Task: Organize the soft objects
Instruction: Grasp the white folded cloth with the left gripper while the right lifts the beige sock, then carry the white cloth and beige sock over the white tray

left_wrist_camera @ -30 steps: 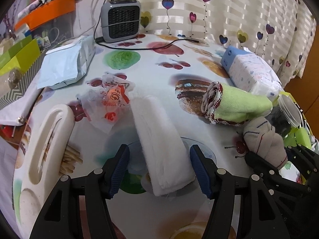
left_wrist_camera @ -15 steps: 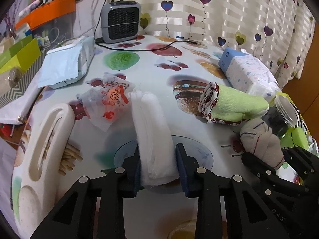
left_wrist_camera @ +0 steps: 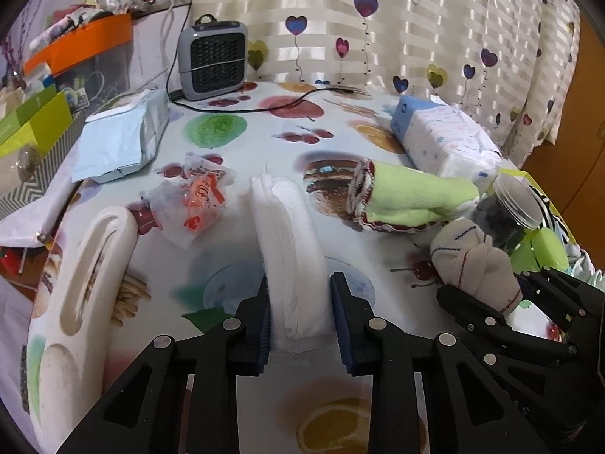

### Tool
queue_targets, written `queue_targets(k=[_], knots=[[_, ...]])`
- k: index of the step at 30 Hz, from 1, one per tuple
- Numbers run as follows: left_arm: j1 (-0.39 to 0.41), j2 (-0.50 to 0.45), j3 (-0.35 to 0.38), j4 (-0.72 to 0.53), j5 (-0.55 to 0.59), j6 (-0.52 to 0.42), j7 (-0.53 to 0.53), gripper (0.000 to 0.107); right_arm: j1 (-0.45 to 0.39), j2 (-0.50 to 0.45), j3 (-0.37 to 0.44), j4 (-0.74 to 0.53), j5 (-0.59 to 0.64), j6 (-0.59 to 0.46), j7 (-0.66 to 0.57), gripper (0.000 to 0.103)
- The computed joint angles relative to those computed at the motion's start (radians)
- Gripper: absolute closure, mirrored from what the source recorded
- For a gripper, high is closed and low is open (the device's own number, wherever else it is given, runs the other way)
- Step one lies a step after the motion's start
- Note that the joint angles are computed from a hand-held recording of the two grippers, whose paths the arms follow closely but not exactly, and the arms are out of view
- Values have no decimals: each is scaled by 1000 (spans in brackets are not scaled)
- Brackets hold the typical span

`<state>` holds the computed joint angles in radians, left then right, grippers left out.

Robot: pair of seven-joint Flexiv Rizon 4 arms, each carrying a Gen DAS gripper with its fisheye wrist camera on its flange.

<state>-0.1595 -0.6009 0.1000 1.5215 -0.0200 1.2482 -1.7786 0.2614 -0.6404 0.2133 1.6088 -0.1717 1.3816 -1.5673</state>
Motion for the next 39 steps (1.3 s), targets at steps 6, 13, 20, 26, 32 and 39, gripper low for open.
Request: queue_targets(k=[6,13,20,26,32,39], knots=[[1,22,-9,34,-5,30,3,80,-20,9,26,9,19,11,-20,60],[-7,56,-5,80,-3,66,7,80,-40,26,51,28,43,31,-42,60],[-4,84,-4,120,-10,89,7,80,-52,42,63,46,58,46,-53,60],[-16,100,-2,123,2,95,8,80,-75,56,90,56,77,57,-78,60],[-18,110,-26,115,1,101,41,80,-88,84,92,74,89,69,-90,60],[-18,110,-76,98,-33,110,113,80,-114,119,90,96,102,96,-100,60]])
